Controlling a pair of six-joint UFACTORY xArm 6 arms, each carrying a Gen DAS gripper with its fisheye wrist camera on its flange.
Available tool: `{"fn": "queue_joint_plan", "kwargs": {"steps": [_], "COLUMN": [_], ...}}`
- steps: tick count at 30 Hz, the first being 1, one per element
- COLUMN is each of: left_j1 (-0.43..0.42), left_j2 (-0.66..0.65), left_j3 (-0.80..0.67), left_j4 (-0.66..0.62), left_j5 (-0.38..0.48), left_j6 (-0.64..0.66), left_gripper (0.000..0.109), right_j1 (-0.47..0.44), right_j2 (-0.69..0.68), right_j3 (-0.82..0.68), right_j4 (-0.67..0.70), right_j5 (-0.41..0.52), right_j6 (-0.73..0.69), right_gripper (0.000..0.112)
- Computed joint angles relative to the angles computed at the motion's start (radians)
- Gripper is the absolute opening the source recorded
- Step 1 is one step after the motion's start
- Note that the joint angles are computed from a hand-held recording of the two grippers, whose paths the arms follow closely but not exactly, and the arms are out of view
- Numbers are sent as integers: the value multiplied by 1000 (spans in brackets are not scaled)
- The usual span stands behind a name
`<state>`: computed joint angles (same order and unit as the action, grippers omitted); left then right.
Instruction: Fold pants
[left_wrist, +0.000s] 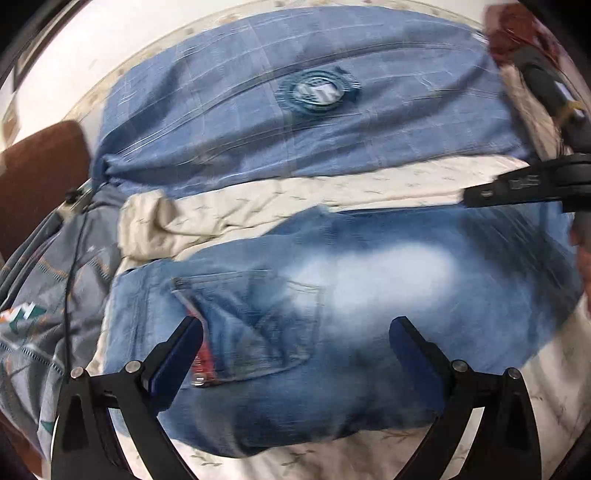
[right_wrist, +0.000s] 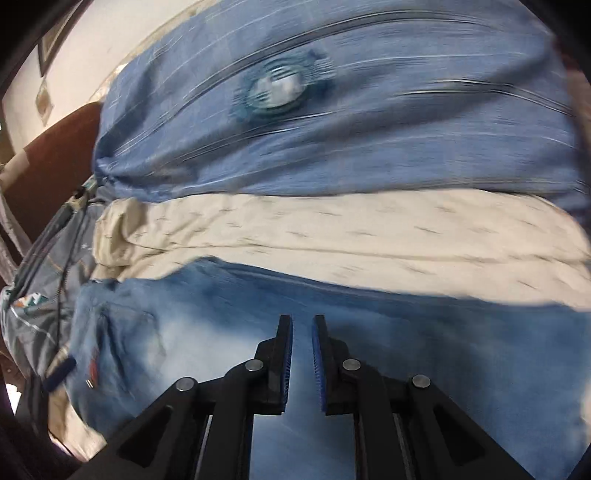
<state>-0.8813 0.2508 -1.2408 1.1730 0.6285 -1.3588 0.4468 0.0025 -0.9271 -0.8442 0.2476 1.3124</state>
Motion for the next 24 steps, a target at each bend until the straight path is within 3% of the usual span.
{"fn": "queue_joint_plan", "kwargs": {"steps": [3,6,9,12,15,17,19,21,24], "left_j1": [-18,-22,-12,-7,-8,-12,-12,-11,-1], "left_j2": [50,110,102,101,108,104,104,107,109], "left_j3": [-43,-94,-87,-84,-91,-90,-89,-91,-91], "left_j4": [-63,-236,-248,-253,-237,-226,-212,-219,-248], "left_j5": [-2,11,-11,-19,-19,-18,-25,-29,-44], "left_j6": [122,301,279,279,270,264,257,261,281], "left_gripper": [101,101,101,101,101,101,101,101,101], "right_j1": [-48,-150,-238,-296,-316,-370,-408,-399,-412], "right_j2": [-165,-302,-357,-341,-295,-242,-224,-238,-245], "right_j3": [170,342,413,431,379,375,361,339,326], "right_j4": [-36,0,-77,-12,-77,-63,-169,-306,-446], "right_j5": [35,-64,-127,-211,-125,-208,-253,-183,-156], "right_j6": [72,144,272,223,307,306,417,554,696], "right_gripper": [13,13,13,13,13,13,12,8,8]}}
